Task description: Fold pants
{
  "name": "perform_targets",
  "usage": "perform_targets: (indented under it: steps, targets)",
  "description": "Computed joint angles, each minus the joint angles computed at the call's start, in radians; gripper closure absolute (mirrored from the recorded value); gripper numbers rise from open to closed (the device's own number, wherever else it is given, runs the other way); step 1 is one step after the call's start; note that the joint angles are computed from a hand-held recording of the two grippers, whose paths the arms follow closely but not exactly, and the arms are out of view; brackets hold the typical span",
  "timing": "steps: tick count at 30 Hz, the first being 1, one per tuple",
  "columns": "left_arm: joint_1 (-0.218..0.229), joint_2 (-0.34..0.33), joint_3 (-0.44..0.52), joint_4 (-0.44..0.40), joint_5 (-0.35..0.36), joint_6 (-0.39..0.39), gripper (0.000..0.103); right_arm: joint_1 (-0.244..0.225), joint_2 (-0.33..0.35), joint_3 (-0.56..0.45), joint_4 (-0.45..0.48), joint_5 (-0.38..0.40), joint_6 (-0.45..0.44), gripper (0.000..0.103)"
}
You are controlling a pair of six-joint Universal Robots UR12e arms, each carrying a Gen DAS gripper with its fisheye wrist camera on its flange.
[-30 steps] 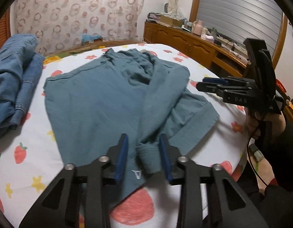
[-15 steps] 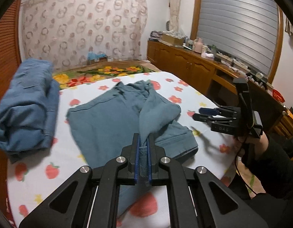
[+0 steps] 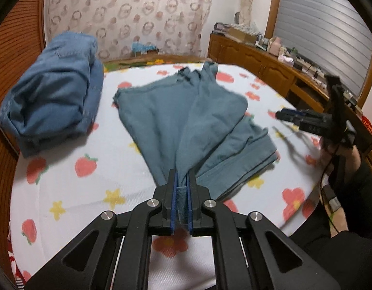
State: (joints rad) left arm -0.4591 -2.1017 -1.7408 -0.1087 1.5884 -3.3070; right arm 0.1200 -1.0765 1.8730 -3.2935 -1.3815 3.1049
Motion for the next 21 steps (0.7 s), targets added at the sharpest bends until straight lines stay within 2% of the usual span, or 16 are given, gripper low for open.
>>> perform_targets:
  steps: [3, 6, 8, 10, 12, 15, 21]
  targets:
    - [0.0, -0.003, 0.001, -0.006, 0.0, -0.009, 0.095, -0.001, 0.0, 0.0, 0.0, 0.001, 0.0, 0.061]
    - [0.001, -0.001, -0.002, 0.001, 0.003, -0.009, 0.09, -0.001, 0.0, 0.0, 0.0, 0.001, -0.001, 0.061]
    - [-0.001, 0.001, -0.001, 0.002, 0.018, 0.001, 0.079, -0.001, 0.0, 0.0, -0.001, 0.001, -0.001, 0.061]
    - [-0.002, 0.003, -0.001, 0.01, 0.037, 0.007, 0.056, -0.001, 0.0, 0.0, 0.001, 0.001, -0.001, 0.061]
    - [0.001, 0.005, -0.003, 0.022, 0.033, 0.01, 0.052, -0.001, 0.0, 0.0, 0.002, 0.002, -0.002, 0.061]
    - [0.003, 0.003, 0.002, 0.032, 0.041, 0.014, 0.04, -0.002, 0.0, -0.002, 0.008, 0.004, -0.003, 0.061]
    - [0.006, -0.01, 0.03, 0.03, 0.037, 0.031, 0.038, -0.003, 0.001, -0.001, 0.004, 0.01, -0.003, 0.061]
